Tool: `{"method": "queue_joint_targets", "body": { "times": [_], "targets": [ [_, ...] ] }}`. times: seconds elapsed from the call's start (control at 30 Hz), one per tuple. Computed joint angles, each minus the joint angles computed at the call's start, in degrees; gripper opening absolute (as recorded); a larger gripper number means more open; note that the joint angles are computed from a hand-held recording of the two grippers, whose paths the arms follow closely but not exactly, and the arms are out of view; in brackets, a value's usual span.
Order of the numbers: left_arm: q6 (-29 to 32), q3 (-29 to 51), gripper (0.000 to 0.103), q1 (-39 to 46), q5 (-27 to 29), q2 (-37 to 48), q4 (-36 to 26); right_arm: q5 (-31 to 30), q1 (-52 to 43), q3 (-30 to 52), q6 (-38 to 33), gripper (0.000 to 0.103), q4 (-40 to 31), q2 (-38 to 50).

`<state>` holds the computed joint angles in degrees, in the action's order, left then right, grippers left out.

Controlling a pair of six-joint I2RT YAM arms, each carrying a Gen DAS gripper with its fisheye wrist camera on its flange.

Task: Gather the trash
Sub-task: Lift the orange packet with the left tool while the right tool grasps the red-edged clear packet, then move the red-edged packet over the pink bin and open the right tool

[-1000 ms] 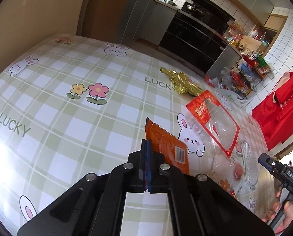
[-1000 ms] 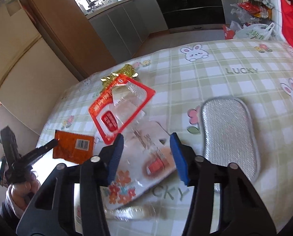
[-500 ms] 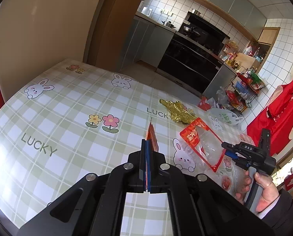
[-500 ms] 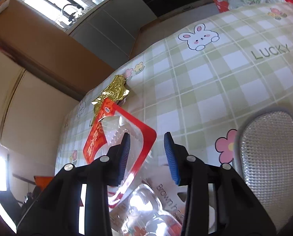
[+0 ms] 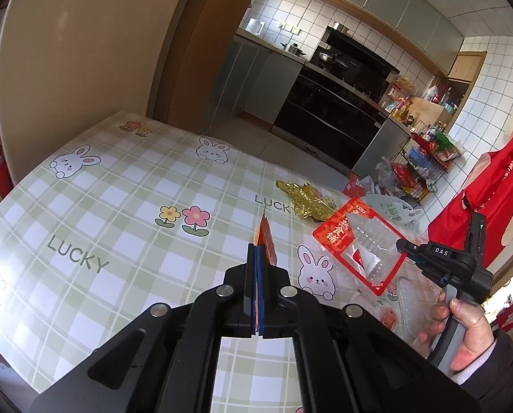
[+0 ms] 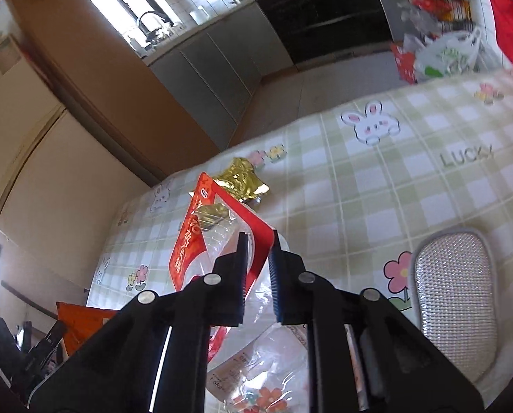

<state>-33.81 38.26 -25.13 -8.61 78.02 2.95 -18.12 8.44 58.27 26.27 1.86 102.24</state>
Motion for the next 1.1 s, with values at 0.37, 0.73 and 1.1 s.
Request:
{"method": "queue_joint_targets", "body": {
  "times": [0.37, 0.73, 1.1],
  "targets": [
    [-1.1, -1.6, 0.000, -3.5, -2.8, -12.1, -7.8, 9.0, 5.6, -9.2, -5.5, 0.015, -6.1, -23.4],
    [-4.2, -0.1, 0.000, -14.7, -12.0, -26.4, -20.4, 20.1, 14.3, -13.1, -7.6, 0.015, -22.7, -46.3],
    [-10.5, 2.9, 0.000, -31.2, -26.4, -36.5, -33.5, 38.4, 34.1, -14.5, 0.7, 0.015, -41.1, -65.4]
  ]
}}
